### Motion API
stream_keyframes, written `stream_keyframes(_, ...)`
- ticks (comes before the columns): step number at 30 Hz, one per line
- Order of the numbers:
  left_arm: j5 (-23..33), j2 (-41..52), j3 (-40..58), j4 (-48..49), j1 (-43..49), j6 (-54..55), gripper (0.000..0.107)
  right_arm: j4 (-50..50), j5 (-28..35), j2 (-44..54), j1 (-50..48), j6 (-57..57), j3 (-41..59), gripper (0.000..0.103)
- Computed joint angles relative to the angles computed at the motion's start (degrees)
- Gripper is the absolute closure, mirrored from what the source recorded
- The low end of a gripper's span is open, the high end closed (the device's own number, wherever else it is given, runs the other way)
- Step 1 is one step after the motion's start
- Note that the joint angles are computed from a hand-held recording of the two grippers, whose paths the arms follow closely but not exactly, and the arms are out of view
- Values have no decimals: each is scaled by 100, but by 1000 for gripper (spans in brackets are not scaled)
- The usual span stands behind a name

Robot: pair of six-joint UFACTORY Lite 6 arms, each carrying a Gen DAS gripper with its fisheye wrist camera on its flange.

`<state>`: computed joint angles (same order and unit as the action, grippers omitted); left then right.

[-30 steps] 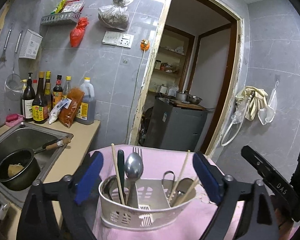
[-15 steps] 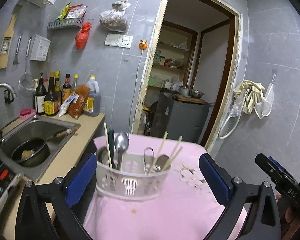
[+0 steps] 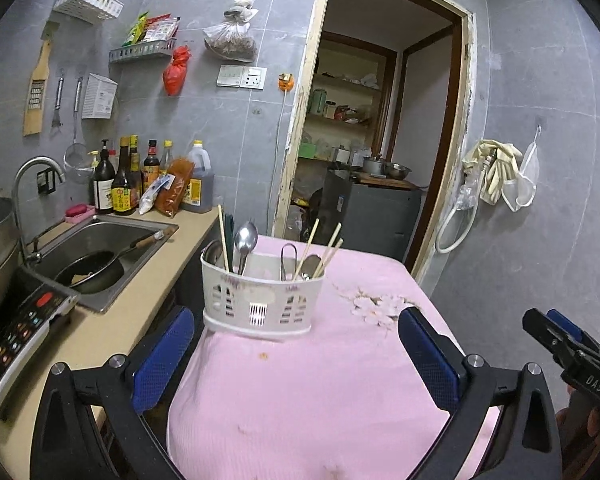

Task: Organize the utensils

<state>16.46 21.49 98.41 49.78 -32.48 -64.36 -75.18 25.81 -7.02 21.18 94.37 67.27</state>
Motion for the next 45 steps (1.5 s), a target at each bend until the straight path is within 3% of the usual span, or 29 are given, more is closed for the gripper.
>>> stream_keyframes(4,72,-384,-616,746,-185,-791,4,158,112,-351,98,-78,-411,1)
stream_keyframes(12,147,-706,-1149,1331,-367,-1508,4,244,103,-640,144,-102,-806,1)
stream_keyframes(45,235,-941,-1473,1774,-500,-1999,4,191,183,-747,308,-14,-923,1)
